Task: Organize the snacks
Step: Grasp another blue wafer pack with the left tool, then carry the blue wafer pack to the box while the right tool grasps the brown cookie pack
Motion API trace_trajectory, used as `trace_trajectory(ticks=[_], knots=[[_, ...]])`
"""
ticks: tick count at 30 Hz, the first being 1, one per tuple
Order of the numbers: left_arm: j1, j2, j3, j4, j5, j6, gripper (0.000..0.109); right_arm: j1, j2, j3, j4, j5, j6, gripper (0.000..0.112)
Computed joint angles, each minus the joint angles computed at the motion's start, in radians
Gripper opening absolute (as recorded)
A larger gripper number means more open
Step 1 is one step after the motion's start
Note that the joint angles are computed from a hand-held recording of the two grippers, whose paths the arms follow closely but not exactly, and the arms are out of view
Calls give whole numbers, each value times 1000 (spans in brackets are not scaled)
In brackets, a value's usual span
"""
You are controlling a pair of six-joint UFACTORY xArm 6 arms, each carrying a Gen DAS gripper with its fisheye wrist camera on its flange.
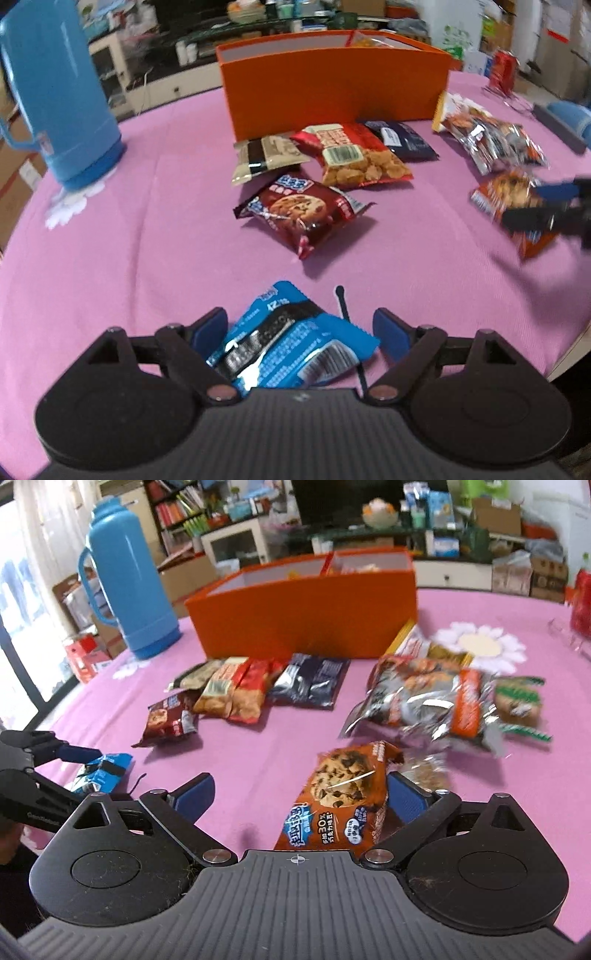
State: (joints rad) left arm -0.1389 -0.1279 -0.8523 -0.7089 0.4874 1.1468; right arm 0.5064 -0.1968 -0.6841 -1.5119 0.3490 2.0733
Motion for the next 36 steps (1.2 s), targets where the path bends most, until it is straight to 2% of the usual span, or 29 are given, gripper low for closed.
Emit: trace_trajectory(ticks=[3,5,7,12,17,20,22,27,28,29,31,34,36], knots=[[9,11,-12,-1,11,-14,86,-16,50,-42,-44,-59,36,80],[17,-1,-3,-5,11,-3,85,-3,55,-52,-52,-34,32,80],[25,-16,9,-33,11,52,85,15,47,-43,3,12,-32,80],[30,-19,18,-60,9,133,86,25,70,-38,136,22,-191,80],[59,-14,-3,-61,82,152,82,34,78,-45,159,46,-223,80],[50,-17,0,-41,86,95,82,43,87,-53,182,64,-261,80],[31,6,-22,-4,77,-14,82,53,95,-62,212,87,-297,80],[-13,73,-86,49,-16,-181,72,50,76,-50,213,77,-274,80],[-3,64,-92,-3,-14,-152,73,51,69,-44,202,79,-261,80],[13,49,-95,-69,-5,-98,79,53,58,-35,186,82,-245,80],[57,3,-83,-182,29,41,83,50,32,-12,167,81,-222,81],[123,-42,-66,-139,137,140,86,36,-7,26,148,55,-192,82],[126,-74,-22,-67,142,152,86,29,-17,36,134,39,-175,82]])
